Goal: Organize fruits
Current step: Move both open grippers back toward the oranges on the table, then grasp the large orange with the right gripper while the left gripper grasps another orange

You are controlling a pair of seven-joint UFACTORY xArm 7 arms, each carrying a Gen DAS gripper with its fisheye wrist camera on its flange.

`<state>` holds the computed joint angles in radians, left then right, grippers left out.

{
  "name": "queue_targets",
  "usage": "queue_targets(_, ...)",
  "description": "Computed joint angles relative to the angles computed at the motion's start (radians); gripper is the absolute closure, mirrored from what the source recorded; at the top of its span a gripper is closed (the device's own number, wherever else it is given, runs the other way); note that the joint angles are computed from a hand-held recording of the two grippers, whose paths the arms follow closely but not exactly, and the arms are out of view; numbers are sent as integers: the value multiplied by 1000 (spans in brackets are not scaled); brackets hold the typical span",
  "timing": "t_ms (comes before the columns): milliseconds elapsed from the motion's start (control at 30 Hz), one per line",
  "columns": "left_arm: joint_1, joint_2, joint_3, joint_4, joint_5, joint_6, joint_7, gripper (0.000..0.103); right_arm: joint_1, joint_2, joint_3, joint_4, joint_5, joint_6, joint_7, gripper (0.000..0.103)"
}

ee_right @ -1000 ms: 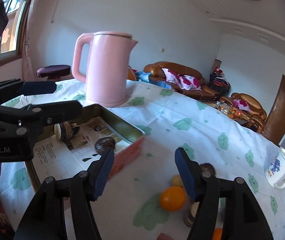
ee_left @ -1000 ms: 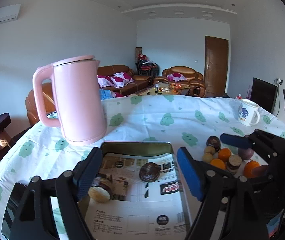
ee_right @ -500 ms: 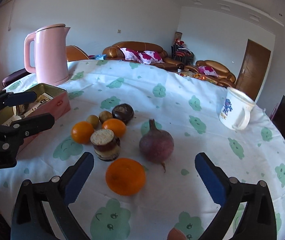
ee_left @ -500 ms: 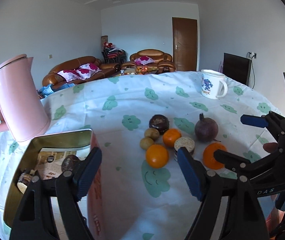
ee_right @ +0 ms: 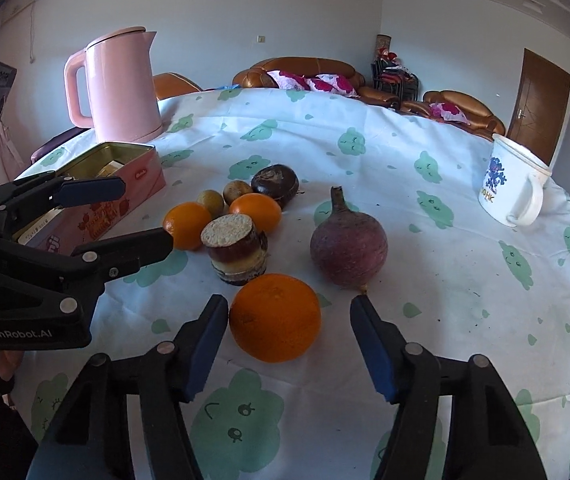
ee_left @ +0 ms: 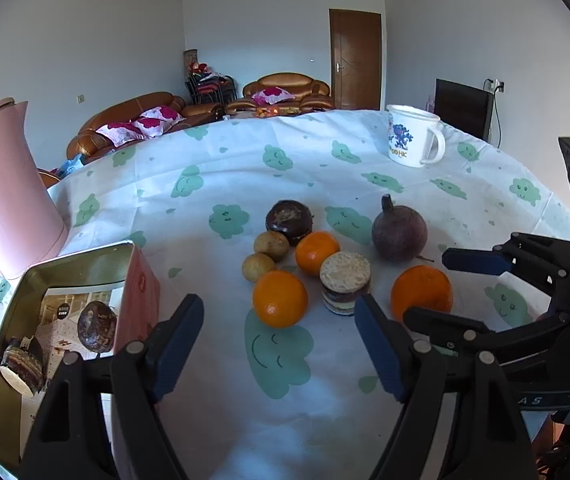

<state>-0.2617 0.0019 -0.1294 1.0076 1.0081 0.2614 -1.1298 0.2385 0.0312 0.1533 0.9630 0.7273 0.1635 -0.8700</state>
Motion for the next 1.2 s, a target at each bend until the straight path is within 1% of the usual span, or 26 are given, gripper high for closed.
queue_targets(33,0,5,0,1,-32,-4,31,23,0,5,-4,4,-32,10,28,42)
queue_targets(67,0,9,1,2,-59,-5,54,23,-3,9,-4,12,-31,32,25,44)
queue_targets(100,-1,13,2,4,-80,-5,72,23,-8,14,-5,22,-29,60,22,48)
queue_targets(133,-1,15,4,4,-98,-8,87,23,-16,15,-4,30,-4,88,0,52)
queue_targets(167,-2,15,6,3,-106,-11,92,23,-20,15,-2,33,29,98,-27,53)
queue_targets(267,-8,18,8,9,-83,-5,72,24,-21,11,-2,27,50,90,-38,54)
queue_targets(367,-21,29,5,26,-55,12,68,25,-20,1,-1,17,127,50,-72,54)
queue_targets(400,-25,35,5,32,-59,12,79,27,-20,-1,-3,15,146,39,-73,54)
queue_targets(433,-28,43,5,40,-73,9,98,33,-18,0,-5,16,150,29,-63,54)
queue_targets(467,-33,54,4,50,-95,10,125,37,-18,1,-7,16,156,23,-58,54)
queue_targets(500,-37,67,4,61,-136,10,171,44,-19,2,-8,18,163,21,-55,54)
queue_targets(533,-25,81,-13,72,-170,11,209,49,-20,3,-9,19,170,21,-52,54)
queue_targets(567,-52,90,13,85,-162,11,209,49,-22,3,-10,21,176,22,-49,54)
queue_targets(600,-62,98,21,95,-151,11,201,49,-23,4,-11,22,185,23,-50,54)
queue_targets(700,-87,118,38,122,-140,18,200,49,-26,3,-11,25,210,20,-56,54)
queue_targets(767,-96,122,44,125,-146,5,204,49,-28,2,-11,26,234,19,-71,54)
queue_targets(833,-111,125,50,132,-135,16,201,51,-30,0,-13,27,257,17,-83,54)
queue_targets(967,-125,133,59,144,-124,23,187,51,-28,0,-13,27,278,5,-95,54)
queue_targets(1133,-149,152,67,179,-71,82,150,51,-26,-4,-14,25,333,-14,-129,54)
queue_targets(1200,-134,146,69,166,-89,46,159,51,-25,-4,-15,27,339,-13,-137,54)
